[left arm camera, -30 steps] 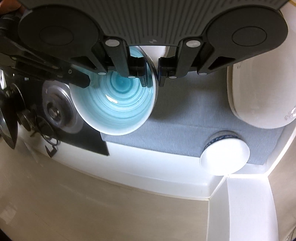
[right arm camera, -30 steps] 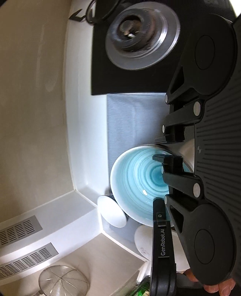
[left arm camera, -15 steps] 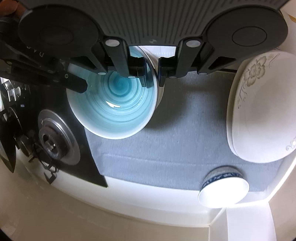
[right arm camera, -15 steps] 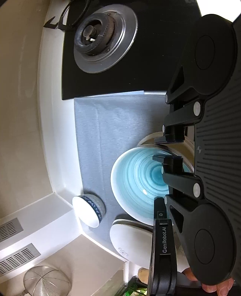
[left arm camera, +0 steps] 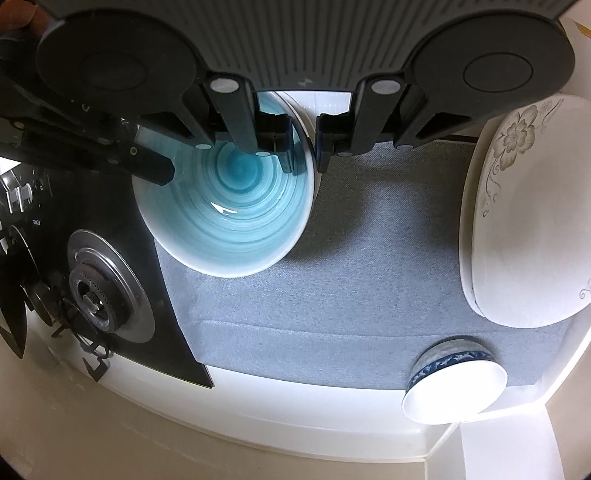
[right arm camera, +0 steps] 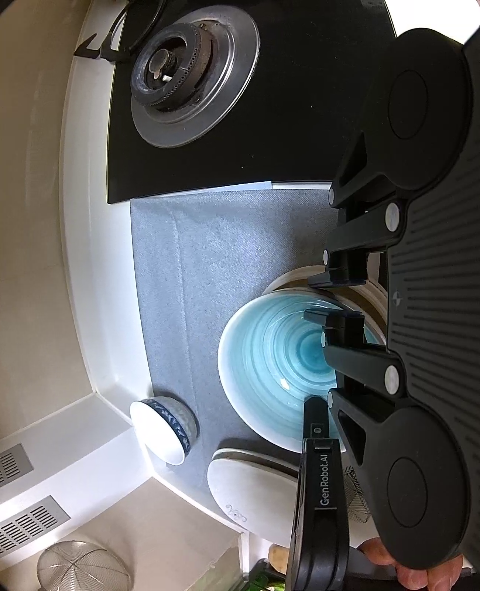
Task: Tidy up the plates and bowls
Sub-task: 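Lift the light-blue bowl with both tools over the cream bowls, then lower the light-blue bowl into the cream bowls and open both tools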
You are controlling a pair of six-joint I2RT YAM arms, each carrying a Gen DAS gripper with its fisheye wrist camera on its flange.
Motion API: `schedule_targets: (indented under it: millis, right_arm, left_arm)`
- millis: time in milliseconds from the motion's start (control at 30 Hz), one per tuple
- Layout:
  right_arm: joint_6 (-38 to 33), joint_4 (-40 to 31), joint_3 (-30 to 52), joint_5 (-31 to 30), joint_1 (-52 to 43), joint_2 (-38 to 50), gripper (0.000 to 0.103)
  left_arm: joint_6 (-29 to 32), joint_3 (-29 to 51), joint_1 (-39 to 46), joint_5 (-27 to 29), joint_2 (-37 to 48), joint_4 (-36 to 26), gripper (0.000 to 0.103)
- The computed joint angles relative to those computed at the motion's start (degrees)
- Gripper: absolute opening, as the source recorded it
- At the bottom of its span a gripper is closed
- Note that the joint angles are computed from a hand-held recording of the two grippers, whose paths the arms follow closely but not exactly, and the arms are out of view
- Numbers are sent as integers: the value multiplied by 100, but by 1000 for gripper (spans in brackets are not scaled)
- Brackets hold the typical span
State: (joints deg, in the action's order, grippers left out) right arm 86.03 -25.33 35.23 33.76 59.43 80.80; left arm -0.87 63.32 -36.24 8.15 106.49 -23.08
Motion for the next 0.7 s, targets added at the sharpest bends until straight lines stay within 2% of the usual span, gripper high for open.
schedule_targets:
  millis: [400,500,533,567,600,633,667,700]
  right_arm:
    - [86,-40,-15,-111,-68,-1,13]
    - [-27,124,-175,-256,-159,-181,15]
    - [-83,149,-206,-295,-168,-223,15]
    - [-78,149,-221,-321,-182,-245,19]
    - [-74,139,-224,-365,-206,-250,25]
    - [-40,50,-188,-379,-216,-226,39]
    - [43,-111,-133,-317,-182,-199,47]
    - [128,-319,-63,-191,-112,-174,48]
  left_arm:
    - [90,189,133,167,120,-130,15]
    - [106,242,207,186,137,-135,24]
    - [107,233,221,147,126,-96,34]
    - [110,232,232,118,114,-77,41]
    - [108,237,250,102,111,-65,44]
    - [101,245,275,102,109,-63,49]
    - [97,266,303,111,112,-76,54]
    - [80,276,327,114,109,-75,58]
